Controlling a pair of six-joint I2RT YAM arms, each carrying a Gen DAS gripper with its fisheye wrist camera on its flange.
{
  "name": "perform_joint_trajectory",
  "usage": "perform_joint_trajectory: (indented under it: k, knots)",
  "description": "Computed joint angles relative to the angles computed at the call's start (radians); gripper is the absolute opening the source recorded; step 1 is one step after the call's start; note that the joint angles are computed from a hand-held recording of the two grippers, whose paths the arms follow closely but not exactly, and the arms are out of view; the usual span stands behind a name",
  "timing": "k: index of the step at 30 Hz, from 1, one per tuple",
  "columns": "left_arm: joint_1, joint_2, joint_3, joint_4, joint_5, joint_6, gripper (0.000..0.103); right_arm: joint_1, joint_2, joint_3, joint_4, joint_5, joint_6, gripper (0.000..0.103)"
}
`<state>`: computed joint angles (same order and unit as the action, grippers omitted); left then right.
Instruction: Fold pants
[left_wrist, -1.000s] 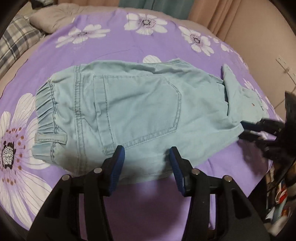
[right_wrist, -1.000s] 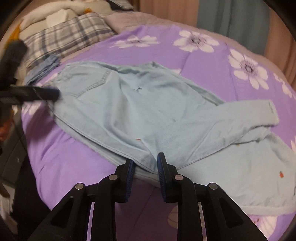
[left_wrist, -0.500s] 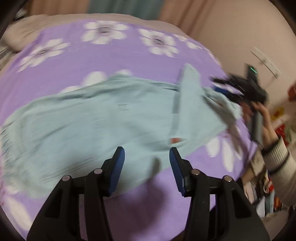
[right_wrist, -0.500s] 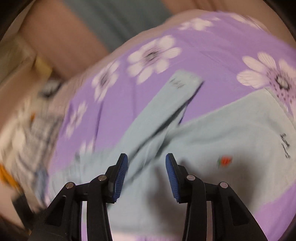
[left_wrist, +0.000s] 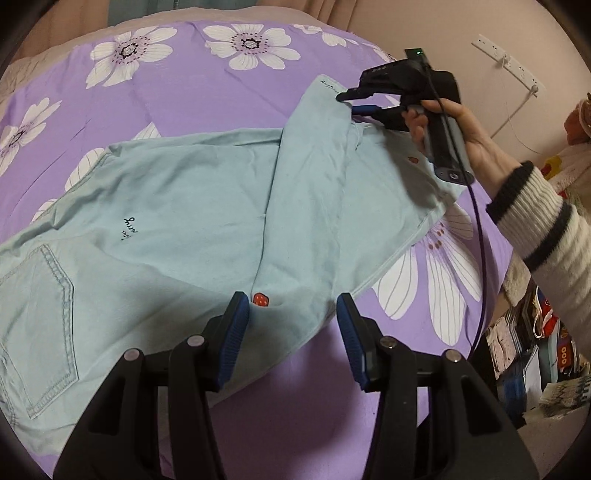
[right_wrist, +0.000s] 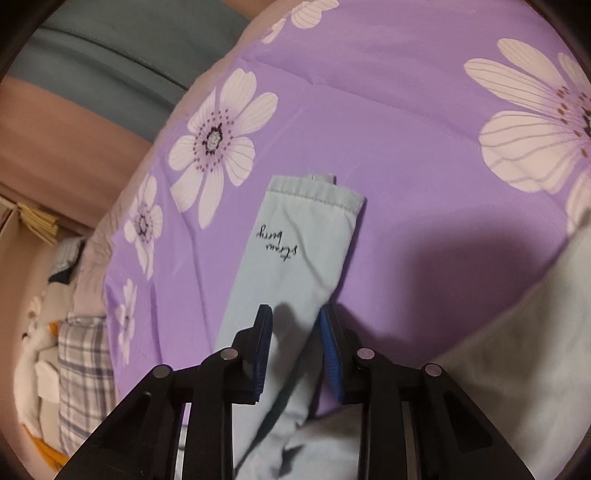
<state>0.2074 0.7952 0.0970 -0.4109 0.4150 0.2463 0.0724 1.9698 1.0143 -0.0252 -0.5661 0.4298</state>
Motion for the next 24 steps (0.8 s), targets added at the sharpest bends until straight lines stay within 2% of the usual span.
perform_joint_trajectory:
  k: [2, 3, 4, 7, 10, 12, 16, 19, 21, 23, 24]
  knots:
    - [0.007, -0.002, -0.003, 0.001, -0.011, -0.004, 0.040, -0.005, 0.024, 0.020, -0.009, 0.001, 0.004, 0.021]
    - [0.004, 0.010, 0.000, 0.011, -0.020, -0.013, 0.036, -0.009, 0.027, 0.020, 0.001, 0.005, 0.013, 0.008]
    - [0.010, 0.016, 0.001, 0.013, -0.020, -0.013, 0.036, -0.012, 0.010, -0.004, 0.033, 0.016, 0.026, 0.005]
    - [-0.004, 0.029, -0.004, 0.036, -0.034, -0.028, 0.033, -0.017, -0.059, -0.089, 0.166, 0.007, 0.040, 0.004]
    - [-0.039, -0.024, -0.015, 0.018, -0.062, -0.057, 0.031, -0.031, -0.141, -0.145, 0.218, -0.023, 0.052, 0.004]
    - [-0.022, -0.066, -0.013, -0.022, -0.043, -0.046, 0.028, -0.040, -0.197, -0.171, 0.223, -0.030, 0.062, 0.004]
    - [0.047, -0.137, 0.014, -0.148, 0.048, 0.040, 0.017, -0.109, -0.430, -0.323, 0.270, -0.072, 0.080, 0.004]
    - [0.086, -0.163, 0.033, -0.221, 0.103, 0.105, 0.017, -0.230, -0.677, -0.464, 0.200, -0.098, 0.036, 0.004]
    - [0.098, -0.134, 0.039, -0.225, 0.122, 0.131, 0.017, -0.314, -0.788, -0.534, 0.145, -0.141, 0.003, 0.004]
    - [0.082, -0.087, 0.043, -0.207, 0.126, 0.126, 0.017, -0.425, -0.831, -0.586, 0.052, -0.175, -0.100, 0.004]
    - [0.062, -0.074, 0.044, -0.197, 0.123, 0.109, 0.017, -0.463, -0.798, -0.595, 0.023, -0.172, -0.150, 0.004]
